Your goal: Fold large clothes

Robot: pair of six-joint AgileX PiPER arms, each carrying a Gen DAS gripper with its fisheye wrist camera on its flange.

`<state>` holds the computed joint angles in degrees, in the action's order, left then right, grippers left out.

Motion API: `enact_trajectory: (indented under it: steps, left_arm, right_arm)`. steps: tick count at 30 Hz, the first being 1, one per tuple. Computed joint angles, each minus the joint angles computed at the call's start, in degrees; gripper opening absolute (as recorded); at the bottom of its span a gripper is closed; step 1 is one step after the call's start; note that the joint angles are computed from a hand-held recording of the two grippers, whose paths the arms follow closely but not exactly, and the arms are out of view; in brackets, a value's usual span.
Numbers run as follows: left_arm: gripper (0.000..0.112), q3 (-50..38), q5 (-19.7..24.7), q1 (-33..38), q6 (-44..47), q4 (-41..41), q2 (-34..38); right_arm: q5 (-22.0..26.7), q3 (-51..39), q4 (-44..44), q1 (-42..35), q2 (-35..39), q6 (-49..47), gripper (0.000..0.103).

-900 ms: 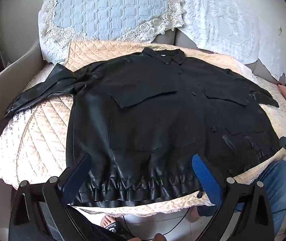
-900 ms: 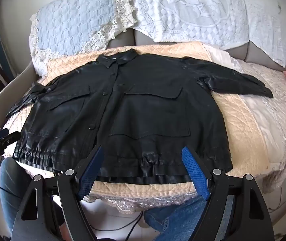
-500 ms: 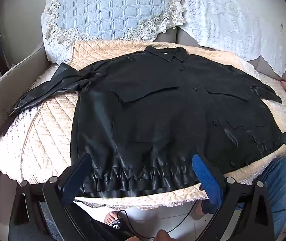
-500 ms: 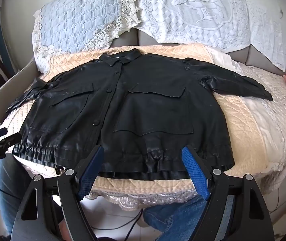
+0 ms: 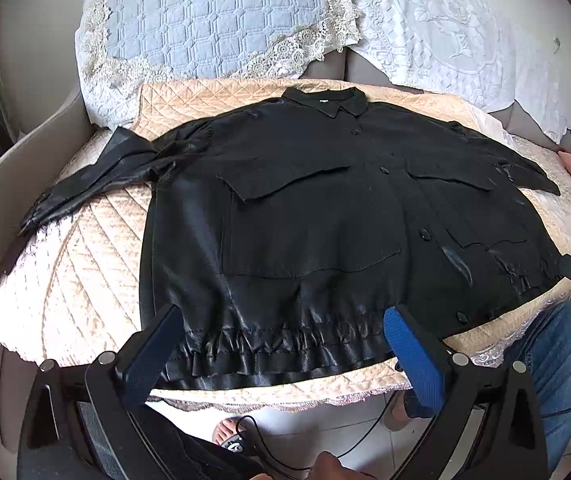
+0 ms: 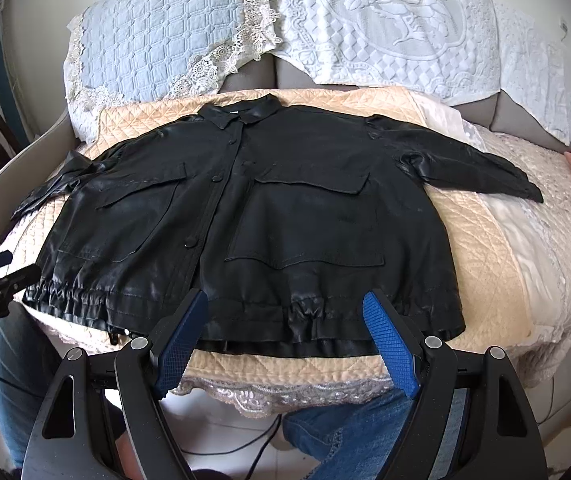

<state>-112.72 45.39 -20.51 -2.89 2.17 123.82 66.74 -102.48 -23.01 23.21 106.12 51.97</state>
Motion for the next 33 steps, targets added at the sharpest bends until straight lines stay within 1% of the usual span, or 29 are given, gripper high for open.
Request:
enact_trajectory:
  steps: [2, 5, 7, 9, 10, 13, 16, 17, 20, 23, 27, 30, 33]
  left_arm:
    - [0.102, -0.26, 0.07, -0.12, -0.4, 0.71, 0.23]
    - [0.102, -2.77, 2.0, 0.13, 0.65, -0.46, 1.57]
    - [0.102, -1.75, 0.87, -0.06, 0.17, 0.08, 1.26]
    - [0.102, -3.63, 2.77, -0.13, 0.38, -0.61, 2.46]
    - [0.102, -3.63, 2.88, -0.18, 0.69, -0.98, 2.52]
    - [0.102, -1.86, 1.2, -0.73, 0.01, 0.15, 1.82]
    - [0.102, -2.66, 2.61, -0.61, 0.47, -1.06, 2.35]
    - [0.102, -2.4, 2.48, -0.51, 1.04, -1.7, 2.23]
    - [0.102, -0.84, 0.88, -0.94, -0.26, 0.36, 1.55]
    - [0.102, -1.51, 2.1, -0.84, -0.02, -0.19, 1.99]
    - [0.102, -0.78, 1.02, -0.83, -0.3, 0.31, 1.63]
    - [0.102, -1.56, 1.61, -0.68, 0.15, -0.28, 2.11]
    - [0.102, -1.32, 1.46, -1.15, 0.37, 0.8, 2.06]
  right_arm:
    - [-0.05, -0.16, 0.4, -0.3, 0.05, -0.34, 0.08]
    - [0.17, -0.19, 0.18, -0.35, 0.14, -0.39, 0.08]
    - [0.28, -0.39, 0.47, -0.46, 0.31, -0.81, 0.08]
    - [0.08, -0.46, 1.15, -0.71, 0.41, -1.0, 0.08]
    - [0.03, -0.45, 1.03, -0.74, 0.45, -1.11, 0.08]
    - [0.29, -0.47, -0.29, -0.24, 0.63, -0.69, 0.08]
    - [-0.23, 0.0, 1.16, -0.64, 0.63, -1.17, 0.08]
    - [-0.18, -0.08, 1.17, -0.65, 0.74, -1.37, 0.08]
    - [0.2, -0.16, 0.13, -0.09, 1.0, -0.98, 0.08]
    - [-0.45, 0.23, 1.6, -0.45, 0.89, -1.36, 0.08]
    - [0.17, -0.36, 0.03, 0.15, 1.21, -0.89, 0.08]
    - [-0.11, -0.1, -0.03, 0.65, 1.11, -0.85, 0.08]
    - [-0.49, 0.49, 0.92, 0.57, 1.07, -1.05, 0.08]
